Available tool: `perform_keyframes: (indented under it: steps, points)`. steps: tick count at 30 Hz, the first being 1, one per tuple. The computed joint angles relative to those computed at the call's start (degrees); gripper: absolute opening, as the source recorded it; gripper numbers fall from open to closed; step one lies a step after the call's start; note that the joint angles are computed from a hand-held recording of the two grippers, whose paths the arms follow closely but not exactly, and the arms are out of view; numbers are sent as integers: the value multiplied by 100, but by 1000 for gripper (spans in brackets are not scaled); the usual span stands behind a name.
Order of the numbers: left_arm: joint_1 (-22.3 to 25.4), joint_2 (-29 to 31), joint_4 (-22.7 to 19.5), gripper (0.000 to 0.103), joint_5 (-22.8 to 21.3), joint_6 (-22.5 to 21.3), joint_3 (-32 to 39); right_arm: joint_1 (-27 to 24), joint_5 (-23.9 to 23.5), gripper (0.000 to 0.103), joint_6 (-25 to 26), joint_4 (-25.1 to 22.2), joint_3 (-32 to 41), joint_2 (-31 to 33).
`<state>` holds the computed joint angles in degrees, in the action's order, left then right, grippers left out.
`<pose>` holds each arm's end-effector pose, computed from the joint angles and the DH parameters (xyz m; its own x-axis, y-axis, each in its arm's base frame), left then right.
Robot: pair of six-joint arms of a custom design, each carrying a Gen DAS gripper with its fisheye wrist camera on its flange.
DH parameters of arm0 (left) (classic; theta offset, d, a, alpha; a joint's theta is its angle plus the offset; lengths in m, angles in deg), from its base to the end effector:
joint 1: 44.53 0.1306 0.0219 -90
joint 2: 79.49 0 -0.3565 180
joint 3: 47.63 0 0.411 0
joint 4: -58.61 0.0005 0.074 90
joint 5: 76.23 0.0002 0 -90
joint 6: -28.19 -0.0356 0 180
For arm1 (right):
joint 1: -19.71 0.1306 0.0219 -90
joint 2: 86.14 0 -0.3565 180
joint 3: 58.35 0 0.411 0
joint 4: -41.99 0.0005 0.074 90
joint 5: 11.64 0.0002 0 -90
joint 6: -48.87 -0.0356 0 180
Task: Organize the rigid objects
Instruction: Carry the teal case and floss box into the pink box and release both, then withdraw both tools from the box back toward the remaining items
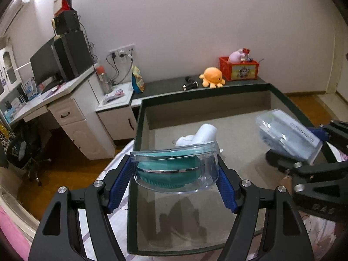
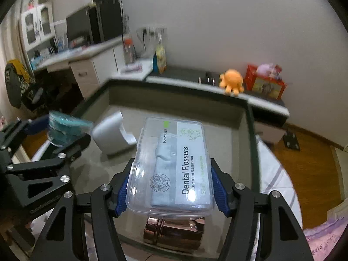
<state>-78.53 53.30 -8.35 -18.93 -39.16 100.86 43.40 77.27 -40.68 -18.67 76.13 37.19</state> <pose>0.6112 -0.3897 0.4222 -0.6701 0.0611 -0.7398 -0.0734 0.9863 0.1479 0.6336 0.2782 0.4245 -0.6932 -0.3127 -0.6494 -0.4185 0.9082 0.0094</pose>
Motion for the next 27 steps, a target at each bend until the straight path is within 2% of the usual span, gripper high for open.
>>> perform_keyframes:
  steps: [4, 6, 7, 9, 11, 13, 15, 17, 20, 24, 27]
  points:
    - [33, 195, -290, 75, 85, 66, 321, -12, -19, 65, 24, -501, 632, 467]
    - [40, 390, -587, 79, 66, 33, 657, -39, -106, 65, -17, -677, 800, 595]
    - [42, 511, -751, 80, 46, 31, 857, -52, -137, 65, -48, -732, 848, 639]
    - [49, 468, -738, 83, 88, 57, 803, -81, -200, 65, -165, -657, 743, 575]
    - [46, 207, -501, 87, 85, 91, 425, -111, -313, 65, -268, -566, 571, 432]
    - [9, -110, -240, 98, -48, 174, 16, -115, -305, 70, -304, -347, 309, 191]
    - [-39, -539, 153, 102, -97, 223, -526, -120, -260, 76, -389, -61, 3, -103]
    - [-97, -839, 322, 103, -165, 307, -846, -133, -340, 81, -495, 195, -268, -401]
    - [-295, -1377, 636, 103, -537, 340, -1419, -145, -498, 81, -617, 681, -920, -1060]
    - [-738, -2302, 1479, 103, -1221, 151, -2473, -78, -461, 86, -669, 1429, -1946, -2023]
    - [-1131, -2871, 1921, 103, -1748, 53, -3092, 17, -409, 101, -601, 1993, -2856, -2886]
